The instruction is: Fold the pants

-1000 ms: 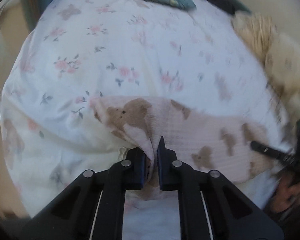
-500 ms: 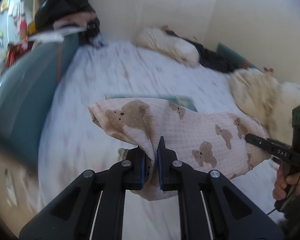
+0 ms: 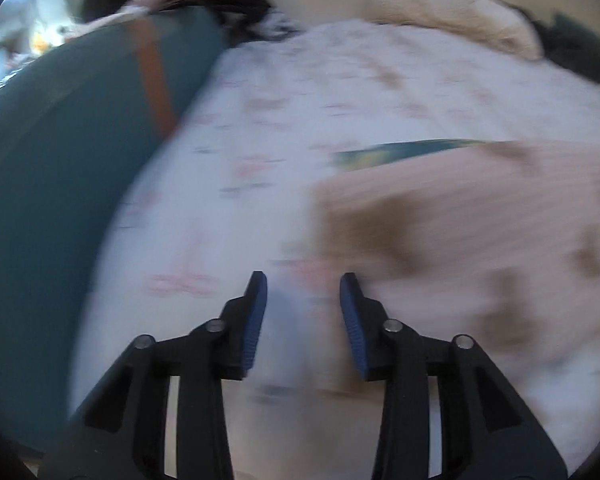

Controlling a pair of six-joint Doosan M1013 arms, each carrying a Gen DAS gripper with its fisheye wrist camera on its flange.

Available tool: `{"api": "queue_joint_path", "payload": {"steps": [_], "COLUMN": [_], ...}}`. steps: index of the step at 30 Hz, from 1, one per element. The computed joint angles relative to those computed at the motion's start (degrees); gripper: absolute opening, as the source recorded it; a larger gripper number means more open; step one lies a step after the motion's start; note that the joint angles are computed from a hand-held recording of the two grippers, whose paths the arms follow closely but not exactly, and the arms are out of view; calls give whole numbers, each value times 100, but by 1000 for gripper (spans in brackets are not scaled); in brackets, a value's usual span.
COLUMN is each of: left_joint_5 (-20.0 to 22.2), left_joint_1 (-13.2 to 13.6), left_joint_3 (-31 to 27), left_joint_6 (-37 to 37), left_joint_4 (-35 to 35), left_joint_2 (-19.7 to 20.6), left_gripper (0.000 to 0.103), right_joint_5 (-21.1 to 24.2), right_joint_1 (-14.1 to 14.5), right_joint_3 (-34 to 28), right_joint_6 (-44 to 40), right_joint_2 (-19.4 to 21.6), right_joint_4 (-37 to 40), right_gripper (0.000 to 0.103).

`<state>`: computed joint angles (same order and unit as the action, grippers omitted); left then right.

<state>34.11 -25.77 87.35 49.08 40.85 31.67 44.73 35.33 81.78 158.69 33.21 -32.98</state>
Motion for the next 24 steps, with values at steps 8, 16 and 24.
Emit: {"api": "queue_joint_path", "payload": {"steps": [8,16,24], "left_joint_5": [-1153,-1431,-1037], "left_joint_1": [183,-211,-835], "left_joint_3": [1158,2309,3233], "left_joint_6": [97,1506,669], "left_joint_4": [-860,-2586,-2061], "left_joint_2": [-1103,-2727,-4499], "left_gripper": [51,102,102], "right_joint_5": [-179,387,1763], "right_joint_1": [246,1484,2896], "right_joint_3": [777,948,794], "right_joint_6": [379,1681,2940], "right_joint_2": [-792,-1467,-1747], "right_joint_4": [-279,-1344,-1996], "right_gripper": [67,94,103]}}
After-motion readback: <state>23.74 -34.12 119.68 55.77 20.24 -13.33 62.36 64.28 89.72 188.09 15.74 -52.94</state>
